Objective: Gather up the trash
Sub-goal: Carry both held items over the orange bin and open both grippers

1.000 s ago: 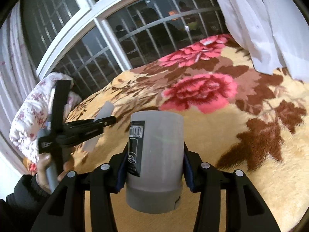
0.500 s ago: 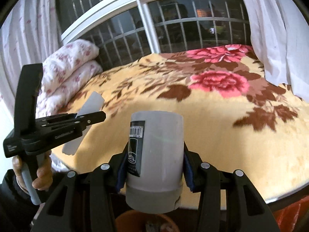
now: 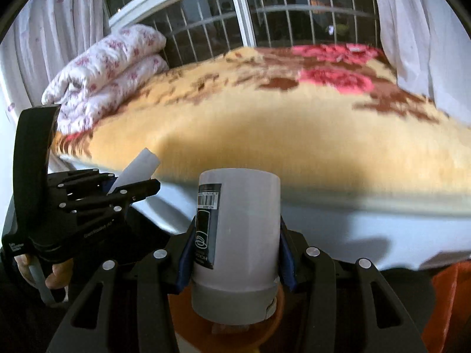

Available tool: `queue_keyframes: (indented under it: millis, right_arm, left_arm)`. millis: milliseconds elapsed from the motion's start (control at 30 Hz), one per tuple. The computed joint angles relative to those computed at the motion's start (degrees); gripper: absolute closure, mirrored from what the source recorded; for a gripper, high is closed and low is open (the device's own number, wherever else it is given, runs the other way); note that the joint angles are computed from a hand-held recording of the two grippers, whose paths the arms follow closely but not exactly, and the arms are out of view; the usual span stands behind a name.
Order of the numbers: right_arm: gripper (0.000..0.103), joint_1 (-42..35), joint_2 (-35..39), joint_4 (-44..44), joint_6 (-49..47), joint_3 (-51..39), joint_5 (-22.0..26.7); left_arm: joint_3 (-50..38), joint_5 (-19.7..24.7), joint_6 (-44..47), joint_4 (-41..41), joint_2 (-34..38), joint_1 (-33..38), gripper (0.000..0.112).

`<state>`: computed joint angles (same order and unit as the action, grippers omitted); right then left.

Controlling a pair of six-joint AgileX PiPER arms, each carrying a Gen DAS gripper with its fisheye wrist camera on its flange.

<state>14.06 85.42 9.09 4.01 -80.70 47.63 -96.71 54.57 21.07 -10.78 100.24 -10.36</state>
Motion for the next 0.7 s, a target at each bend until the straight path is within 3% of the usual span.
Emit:
queue_keyframes:
  millis: [133, 233, 433, 700]
  right_arm:
    - [0.056, 2.63, -0.78, -3.03, 2.58, 5.86, -0.14]
    - [0.056, 3.73, 0.12, -3.67, 3.74, 8.54, -0.61]
    - [0.056, 4.78, 5.78, -3.49, 4.57, 10.11, -0.62]
    - [0.056, 2.22, 11.99, 2.96, 0.36, 8.4, 2.18]
  left_arm:
    - [7.83, -1.91, 0.89, -0.14, -0.64, 0.26, 0.095]
    - [10.79, -0.32, 0.53, -0.1, 2.45, 0.08, 0.095]
    - [6.8, 6.47, -1.28, 0.94, 10.36, -0.36, 0.095]
    - [2.27, 10.99, -3.36, 2.52, 16.68, -0.81, 0.095]
